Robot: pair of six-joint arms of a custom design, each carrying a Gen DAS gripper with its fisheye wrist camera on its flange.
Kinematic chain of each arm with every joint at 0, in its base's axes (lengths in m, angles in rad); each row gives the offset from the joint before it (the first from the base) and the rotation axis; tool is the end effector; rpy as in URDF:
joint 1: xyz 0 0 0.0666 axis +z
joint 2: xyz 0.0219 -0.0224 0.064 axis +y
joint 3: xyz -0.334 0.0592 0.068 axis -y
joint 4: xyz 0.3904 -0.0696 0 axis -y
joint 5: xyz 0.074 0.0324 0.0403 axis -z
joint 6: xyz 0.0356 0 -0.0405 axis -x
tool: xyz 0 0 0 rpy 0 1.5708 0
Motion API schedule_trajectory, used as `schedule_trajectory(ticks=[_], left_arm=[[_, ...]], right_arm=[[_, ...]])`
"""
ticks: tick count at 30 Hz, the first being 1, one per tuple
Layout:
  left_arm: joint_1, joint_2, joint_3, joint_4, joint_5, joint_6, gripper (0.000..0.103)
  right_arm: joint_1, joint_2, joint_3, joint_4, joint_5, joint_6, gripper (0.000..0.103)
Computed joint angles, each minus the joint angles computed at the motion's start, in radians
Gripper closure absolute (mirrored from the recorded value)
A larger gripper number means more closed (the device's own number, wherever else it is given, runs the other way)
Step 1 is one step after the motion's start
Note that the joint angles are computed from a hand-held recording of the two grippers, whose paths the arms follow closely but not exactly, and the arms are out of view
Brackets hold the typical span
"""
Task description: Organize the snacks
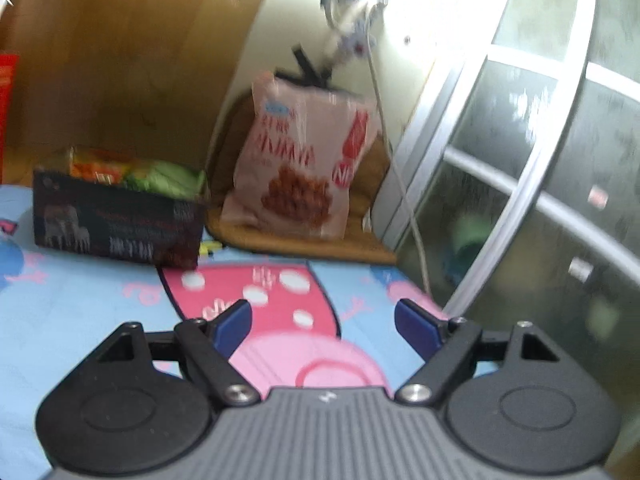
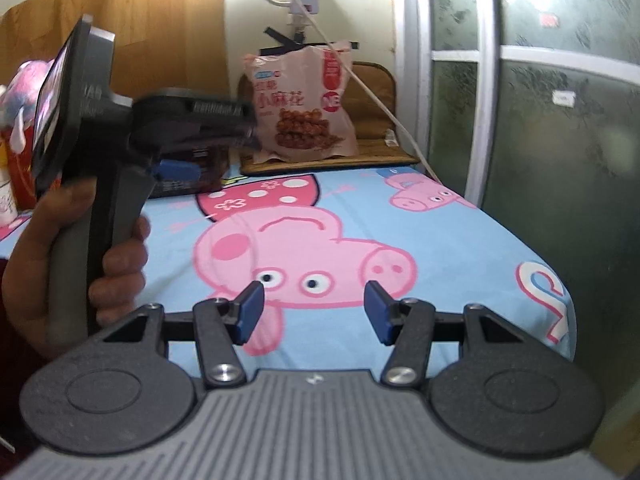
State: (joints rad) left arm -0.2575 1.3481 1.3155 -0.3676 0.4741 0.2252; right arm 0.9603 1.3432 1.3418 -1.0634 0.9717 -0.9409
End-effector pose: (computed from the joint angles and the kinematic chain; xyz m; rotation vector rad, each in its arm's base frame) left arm 0.4811 -0.1439 0.4173 0.3492 1.9761 -0.7787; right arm 0.2816 0.3505 0.3884 0.2630 2.0762 -0.2001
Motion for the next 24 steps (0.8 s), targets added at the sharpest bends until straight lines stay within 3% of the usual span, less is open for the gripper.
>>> schedule_trajectory(ticks=[1,3,4,6,7,9,13,16,19,24], left_arm=[[0.002,-0.017,-0.016,0.042,-0.017,0.006,0.022],[0.017,-0.044,-0.014,0.048,-0.03,-0.01,0.022],[0.041,-0.054,-0.01,0.033,0.005,-0.018,0.021],[0.11,-0.099,-0.064,0.069,0.059,-0.067,0.009],[0.136,-0.124,-0.108,0.11,0.037,-0.112,0.001],[0.172,-0.144,-0.178,0.173,-0.057,-0.187,0.001],[0.222,-0.049,-0.112,0.058,-0.068,-0.169,0.005],[0.232,-0.018,-0.092,0.06,-0.078,-0.133,0.004],[0.218,0.003,-0.08,0.027,-0.094,-0.164,0.003],[0.152,0.055,-0.036,-0.05,-0.263,-0.267,0.004]], right_arm=[[0.001,0.005,0.001,0.023,-0.002,0.008,0.045],[-0.012,0.007,-0.015,0.114,-0.04,0.026,0.045],[-0.022,0.016,-0.016,0.154,-0.069,0.032,0.045],[-0.052,0.052,0.0,0.232,-0.159,0.055,0.045],[-0.064,0.076,0.016,0.265,-0.205,0.087,0.045],[-0.075,0.131,0.062,0.295,-0.257,0.155,0.045],[-0.109,0.185,0.105,0.347,-0.326,0.222,0.045],[-0.145,0.19,0.104,0.399,-0.365,0.269,0.045],[-0.171,0.189,0.089,0.458,-0.38,0.332,0.045],[-0.234,0.174,0.028,0.582,-0.442,0.434,0.04]])
